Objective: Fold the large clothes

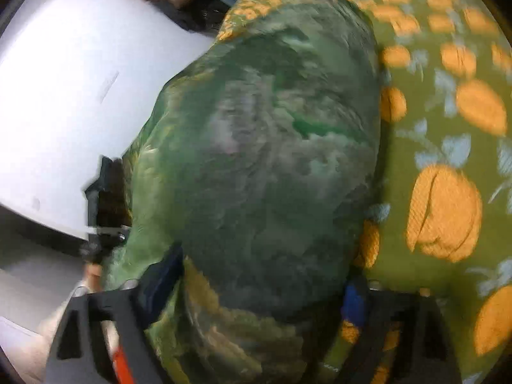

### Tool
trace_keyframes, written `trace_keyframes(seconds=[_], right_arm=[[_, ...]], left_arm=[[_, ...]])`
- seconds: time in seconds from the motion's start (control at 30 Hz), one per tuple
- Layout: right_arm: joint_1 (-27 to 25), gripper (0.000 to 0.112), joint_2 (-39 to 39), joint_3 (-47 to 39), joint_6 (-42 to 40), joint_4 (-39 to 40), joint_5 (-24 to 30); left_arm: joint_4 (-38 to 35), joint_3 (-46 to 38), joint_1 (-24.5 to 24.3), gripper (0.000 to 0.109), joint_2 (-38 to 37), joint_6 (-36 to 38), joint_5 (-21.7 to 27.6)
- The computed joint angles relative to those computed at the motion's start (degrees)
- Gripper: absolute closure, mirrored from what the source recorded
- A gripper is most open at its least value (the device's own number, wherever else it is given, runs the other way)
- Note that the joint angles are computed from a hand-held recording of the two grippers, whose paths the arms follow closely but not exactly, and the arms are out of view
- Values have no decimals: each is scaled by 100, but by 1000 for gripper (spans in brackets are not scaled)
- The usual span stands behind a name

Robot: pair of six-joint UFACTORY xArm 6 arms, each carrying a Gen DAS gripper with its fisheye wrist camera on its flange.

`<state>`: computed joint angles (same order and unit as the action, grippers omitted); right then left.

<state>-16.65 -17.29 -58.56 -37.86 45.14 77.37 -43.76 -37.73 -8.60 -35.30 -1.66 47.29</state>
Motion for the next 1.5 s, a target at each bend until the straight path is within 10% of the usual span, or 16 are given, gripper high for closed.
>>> trace_keyframes(seconds=[0.03,0.23,0.43,0.8,0.97,1.03,1.13,1.33,1.5], right_arm=[[27,49,-107,50,-67,5,-70],[-17,57,-588,109,-623,400,-96],[-280,57,-471,-553,-1126,1057,228],[-220,57,2499,-3224,-1009,1174,-302],[-315,48,3394,-3674,-544,822,-302],[-420,25,3613,-3678,-225,931,-219],[-562,9,3599,-3542,163,1054,-128],[-623,9,2257,-2584,17,200,-911],[-214,10,210,-852,-276,-1486,-3198]], left_arm=[[-123,32,-24,34,-62,28,-51],[58,-27,-76,59,-464,-134,52],[-53,-776,-147,60,-73,-54,-147],[488,-3621,-344,60,3131,4,-580],[474,-3665,-397,36,3747,91,-840],[108,-3371,-394,9,3637,188,-1134],[83,-3040,-447,7,3335,195,-1294],[3006,-2136,-849,7,1857,-1977,-1763],[6004,-1902,-1389,6,905,-3989,-1351]])
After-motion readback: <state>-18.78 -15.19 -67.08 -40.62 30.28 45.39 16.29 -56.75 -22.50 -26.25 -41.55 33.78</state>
